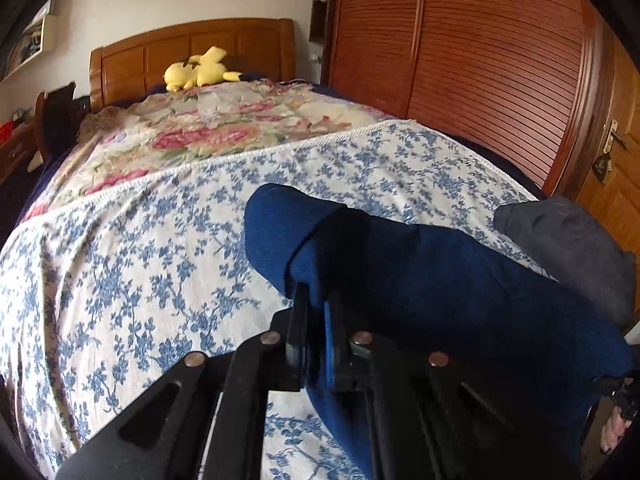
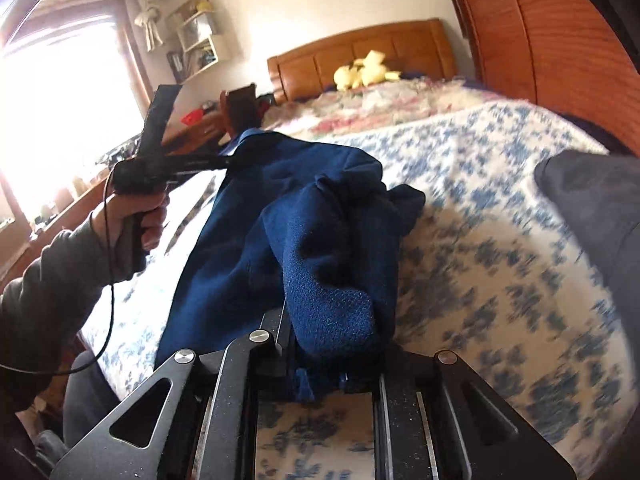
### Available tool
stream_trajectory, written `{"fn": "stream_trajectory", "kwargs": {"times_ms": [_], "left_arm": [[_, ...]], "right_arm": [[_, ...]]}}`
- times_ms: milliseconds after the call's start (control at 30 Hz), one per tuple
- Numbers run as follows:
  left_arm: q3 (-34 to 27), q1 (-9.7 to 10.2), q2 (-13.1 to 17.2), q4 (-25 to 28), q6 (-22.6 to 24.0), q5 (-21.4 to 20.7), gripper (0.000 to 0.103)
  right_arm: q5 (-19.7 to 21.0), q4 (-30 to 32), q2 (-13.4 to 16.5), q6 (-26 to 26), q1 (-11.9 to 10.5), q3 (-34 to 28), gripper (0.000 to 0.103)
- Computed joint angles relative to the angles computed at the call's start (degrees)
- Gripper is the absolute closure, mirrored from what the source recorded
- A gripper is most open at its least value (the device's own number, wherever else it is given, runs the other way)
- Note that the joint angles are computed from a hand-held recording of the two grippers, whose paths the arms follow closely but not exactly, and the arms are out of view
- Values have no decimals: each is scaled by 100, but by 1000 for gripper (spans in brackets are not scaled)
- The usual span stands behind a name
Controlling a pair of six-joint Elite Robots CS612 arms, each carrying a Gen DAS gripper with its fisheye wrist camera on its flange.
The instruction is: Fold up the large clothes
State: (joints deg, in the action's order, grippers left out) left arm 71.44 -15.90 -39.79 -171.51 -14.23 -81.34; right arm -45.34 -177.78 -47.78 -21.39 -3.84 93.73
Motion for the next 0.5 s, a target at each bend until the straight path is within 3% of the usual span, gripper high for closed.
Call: {"fn": "stream_trajectory", "kwargs": {"times_ms": [300, 500], "left_arm": [[-593, -291, 163, 44, 224, 96, 101], [-1659, -566, 505, 360, 512, 163, 100]], "right_arm": [[-23, -474, -43, 14, -318, -88, 91], [-28, -901, -142, 113, -613, -196, 92]]}}
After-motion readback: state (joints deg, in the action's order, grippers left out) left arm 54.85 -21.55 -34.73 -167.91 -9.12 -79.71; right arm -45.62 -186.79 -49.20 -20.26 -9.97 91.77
